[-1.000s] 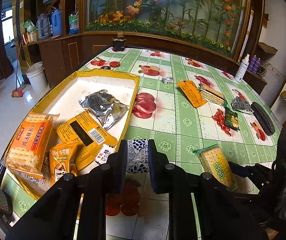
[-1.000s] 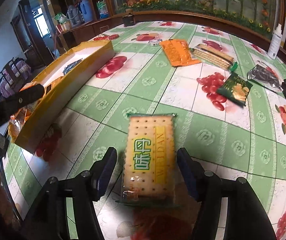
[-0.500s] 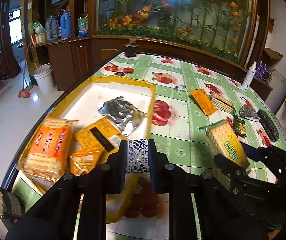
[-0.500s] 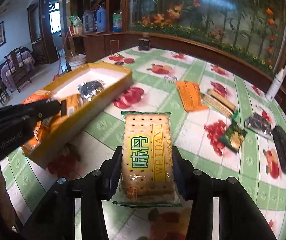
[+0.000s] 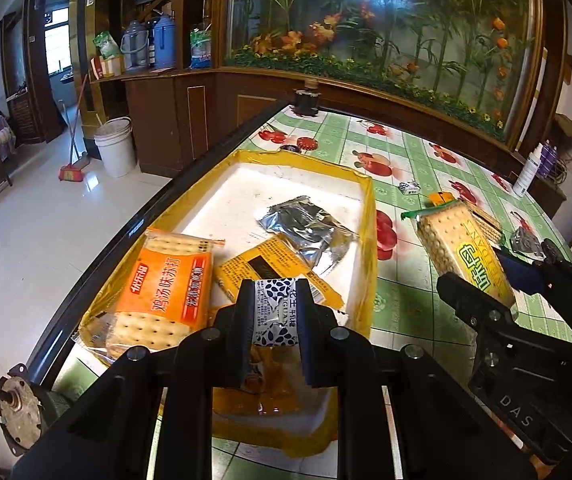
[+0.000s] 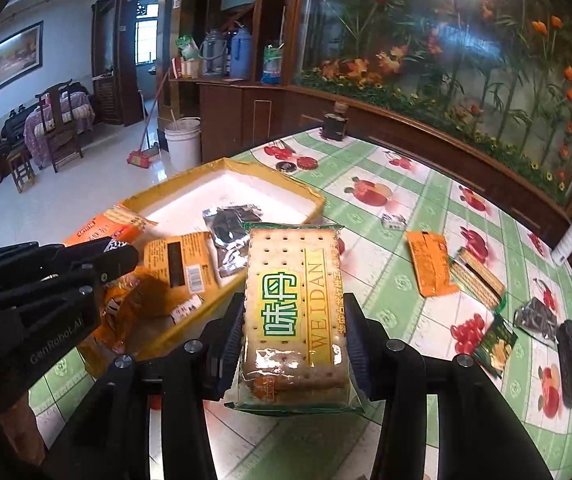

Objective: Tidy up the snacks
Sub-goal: 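Open both tools over the yellow tray to drop the candy and WEIDAN box, then move both tools back over the table toward the remaining snacks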

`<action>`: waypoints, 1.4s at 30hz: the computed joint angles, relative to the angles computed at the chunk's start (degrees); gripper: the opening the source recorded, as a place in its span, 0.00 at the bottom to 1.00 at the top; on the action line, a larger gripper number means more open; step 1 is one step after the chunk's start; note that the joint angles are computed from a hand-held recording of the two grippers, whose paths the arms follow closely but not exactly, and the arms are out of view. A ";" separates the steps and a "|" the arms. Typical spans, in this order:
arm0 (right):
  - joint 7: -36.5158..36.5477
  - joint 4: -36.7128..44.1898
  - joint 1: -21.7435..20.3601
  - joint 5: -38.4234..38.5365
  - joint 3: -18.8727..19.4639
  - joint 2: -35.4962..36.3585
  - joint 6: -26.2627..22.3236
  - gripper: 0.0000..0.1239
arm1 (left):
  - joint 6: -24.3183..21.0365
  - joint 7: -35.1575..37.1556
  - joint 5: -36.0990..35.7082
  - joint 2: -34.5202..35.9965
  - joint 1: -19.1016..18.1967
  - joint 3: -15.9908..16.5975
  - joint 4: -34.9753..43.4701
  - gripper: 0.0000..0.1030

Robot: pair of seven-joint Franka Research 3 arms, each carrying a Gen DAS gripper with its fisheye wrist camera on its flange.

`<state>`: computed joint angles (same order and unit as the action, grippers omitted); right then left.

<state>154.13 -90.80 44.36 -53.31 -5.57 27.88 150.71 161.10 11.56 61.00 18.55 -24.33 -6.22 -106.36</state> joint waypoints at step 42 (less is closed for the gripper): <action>-10.87 -0.20 7.84 28.66 -14.82 4.63 16.94 0.56 | -7.01 -5.27 6.10 -1.42 -0.21 -0.11 1.43 0.71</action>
<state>143.26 -91.00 52.20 -24.65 -20.40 32.51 167.65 154.08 6.28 67.10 17.13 -24.54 -6.33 -104.93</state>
